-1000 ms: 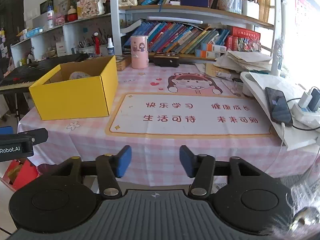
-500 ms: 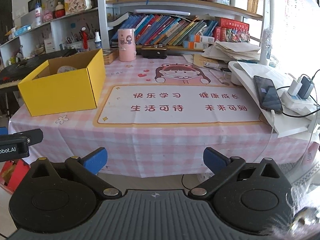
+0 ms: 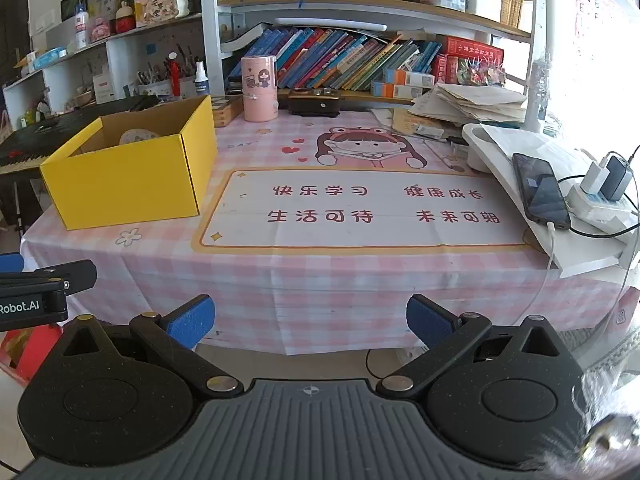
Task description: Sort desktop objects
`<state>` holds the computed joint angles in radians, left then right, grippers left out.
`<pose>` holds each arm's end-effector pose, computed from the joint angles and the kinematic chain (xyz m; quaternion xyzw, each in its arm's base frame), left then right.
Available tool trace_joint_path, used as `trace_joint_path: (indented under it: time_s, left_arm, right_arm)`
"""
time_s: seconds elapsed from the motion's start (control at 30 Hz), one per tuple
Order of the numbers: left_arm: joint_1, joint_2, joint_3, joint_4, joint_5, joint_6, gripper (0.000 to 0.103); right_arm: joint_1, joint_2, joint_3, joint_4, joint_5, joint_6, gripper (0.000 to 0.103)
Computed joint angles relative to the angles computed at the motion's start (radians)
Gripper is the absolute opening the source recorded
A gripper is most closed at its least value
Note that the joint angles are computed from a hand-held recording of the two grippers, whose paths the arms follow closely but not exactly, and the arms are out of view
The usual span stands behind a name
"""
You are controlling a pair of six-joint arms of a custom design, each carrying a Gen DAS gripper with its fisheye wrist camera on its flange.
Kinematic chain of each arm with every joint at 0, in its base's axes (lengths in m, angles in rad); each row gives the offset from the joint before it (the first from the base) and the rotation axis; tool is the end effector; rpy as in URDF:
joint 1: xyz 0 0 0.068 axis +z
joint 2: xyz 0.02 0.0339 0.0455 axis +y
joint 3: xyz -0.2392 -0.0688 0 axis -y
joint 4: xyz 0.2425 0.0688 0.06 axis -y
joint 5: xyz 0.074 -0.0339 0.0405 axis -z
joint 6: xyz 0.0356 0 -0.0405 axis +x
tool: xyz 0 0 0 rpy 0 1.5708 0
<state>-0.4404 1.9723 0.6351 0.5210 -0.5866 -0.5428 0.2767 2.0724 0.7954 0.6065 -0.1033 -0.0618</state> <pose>0.2789 -0.1096 0.0361 -0.1519 0.8833 0.0705 0.4378 0.3341 0.0987 0.0405 -0.1736 0.8826 0.0928 0.4270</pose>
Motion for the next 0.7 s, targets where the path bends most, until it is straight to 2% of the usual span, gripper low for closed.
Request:
trace_joint_path:
  time_s: [0.7]
  left_arm:
    - [0.002,0.006,0.000,0.005,0.022,0.006,0.097]
  right_arm:
    - [0.008,0.000,0.007,-0.012,-0.006,-0.005,0.103]
